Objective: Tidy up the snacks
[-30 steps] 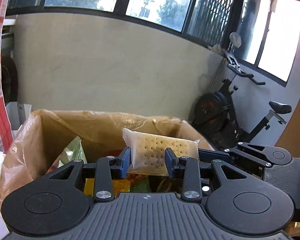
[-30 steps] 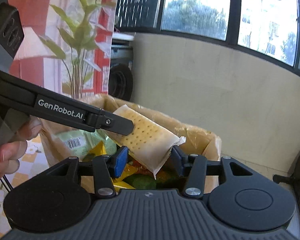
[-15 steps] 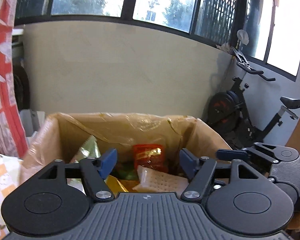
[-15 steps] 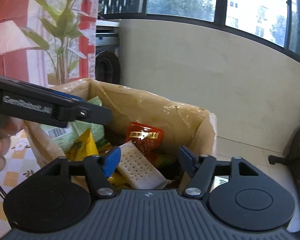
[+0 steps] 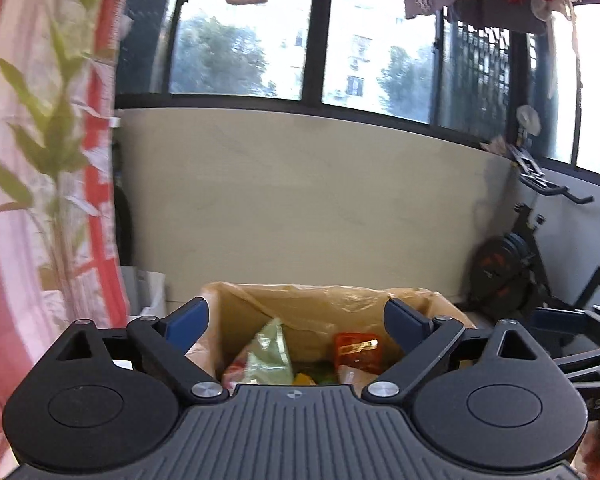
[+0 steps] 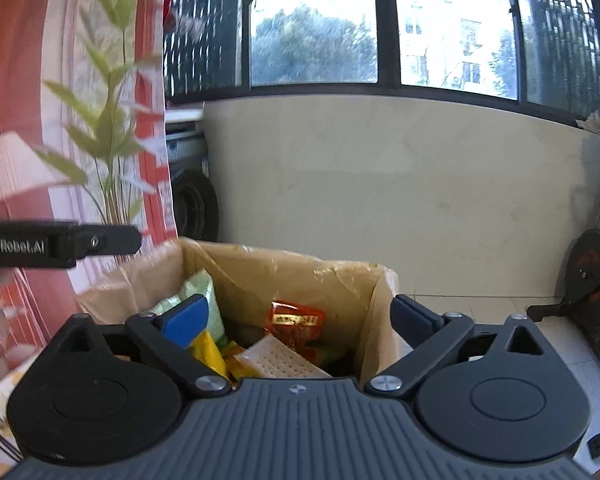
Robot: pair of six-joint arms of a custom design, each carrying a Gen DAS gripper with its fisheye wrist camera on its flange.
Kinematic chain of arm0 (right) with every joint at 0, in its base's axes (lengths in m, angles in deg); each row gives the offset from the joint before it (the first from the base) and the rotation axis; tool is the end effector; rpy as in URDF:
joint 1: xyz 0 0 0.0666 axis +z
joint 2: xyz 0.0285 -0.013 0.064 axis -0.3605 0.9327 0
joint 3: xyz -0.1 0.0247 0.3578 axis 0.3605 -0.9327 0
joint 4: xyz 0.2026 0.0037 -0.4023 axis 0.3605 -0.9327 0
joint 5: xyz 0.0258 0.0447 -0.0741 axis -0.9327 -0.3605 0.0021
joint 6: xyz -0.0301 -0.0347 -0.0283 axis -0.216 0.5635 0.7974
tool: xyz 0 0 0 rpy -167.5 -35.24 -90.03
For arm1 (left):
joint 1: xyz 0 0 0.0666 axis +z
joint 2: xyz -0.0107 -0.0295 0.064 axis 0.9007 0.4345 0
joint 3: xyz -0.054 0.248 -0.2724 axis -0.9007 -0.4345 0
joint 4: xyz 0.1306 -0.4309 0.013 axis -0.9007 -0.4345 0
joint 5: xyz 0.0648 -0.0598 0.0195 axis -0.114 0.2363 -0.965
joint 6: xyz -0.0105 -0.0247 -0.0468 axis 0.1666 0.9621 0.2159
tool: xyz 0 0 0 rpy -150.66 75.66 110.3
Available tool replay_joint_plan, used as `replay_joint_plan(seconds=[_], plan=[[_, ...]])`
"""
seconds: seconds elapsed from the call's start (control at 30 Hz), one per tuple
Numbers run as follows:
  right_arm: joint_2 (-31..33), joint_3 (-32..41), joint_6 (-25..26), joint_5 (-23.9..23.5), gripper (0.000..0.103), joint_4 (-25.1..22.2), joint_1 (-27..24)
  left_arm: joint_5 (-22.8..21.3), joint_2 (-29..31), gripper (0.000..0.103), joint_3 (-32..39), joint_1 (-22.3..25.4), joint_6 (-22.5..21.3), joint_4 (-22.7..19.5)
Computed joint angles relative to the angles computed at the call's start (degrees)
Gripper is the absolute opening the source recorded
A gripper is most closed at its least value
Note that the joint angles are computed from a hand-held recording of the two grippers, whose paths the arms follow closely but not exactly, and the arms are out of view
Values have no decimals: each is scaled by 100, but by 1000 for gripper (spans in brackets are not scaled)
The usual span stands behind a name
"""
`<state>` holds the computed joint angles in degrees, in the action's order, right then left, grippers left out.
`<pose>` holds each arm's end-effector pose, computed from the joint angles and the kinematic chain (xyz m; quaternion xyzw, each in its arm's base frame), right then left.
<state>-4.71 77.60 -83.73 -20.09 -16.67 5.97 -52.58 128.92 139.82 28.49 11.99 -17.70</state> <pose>0.3885 0.1865 0.5701 -0.0375 0.8347 0.0567 0.5465 0.4114 -0.2833 0.5500 0.0949 0.8181 -0.0971 0.5589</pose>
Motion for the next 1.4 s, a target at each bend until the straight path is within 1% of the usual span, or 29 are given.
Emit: replay_joint_plan(seconds=[0.07, 0.17, 0.2, 0.27, 0.33, 0.47, 0.57, 0.63, 0.77, 1.07, 1.4], plan=[[-85, 0, -174, 75, 102, -77, 78, -72, -101, 96, -23, -7, 5, -70], [-271, -60, -338, 171, 102, -130, 195, -155, -351, 96, -233, -20, -70, 84], [-355, -106, -424, 229, 102, -136, 243, -319, -397, 95, -253, -55, -122, 69], [-443, -116, -618, 256, 103, -243, 306, -788, -439, 94, -237, -181, -329, -46], [-513, -107, -686, 206, 102, -386, 359, -1024, -511, 94, -233, -286, -409, -119], [-597, -65, -603, 437, 103, -595, 513, -948, -718, 94, -323, -292, -146, -285], [-609, -12, -697, 521, 103, -771, 561, -1107, -823, 94, -401, -353, -124, -330], [-628, -3, -736, 568, 103, -815, 599, -1169, -896, 94, -448, -368, -104, -376], [-616, 12, -726, 735, 103, -842, 677, -1125, -1025, 94, -520, -368, 40, -497], [-586, 58, -729, 741, 103, -830, 752, -1296, -1108, 94, -523, -409, 118, -614], [-562, 106, -775, 750, 103, -904, 796, -1314, -1176, 94, -542, -388, 134, -631]])
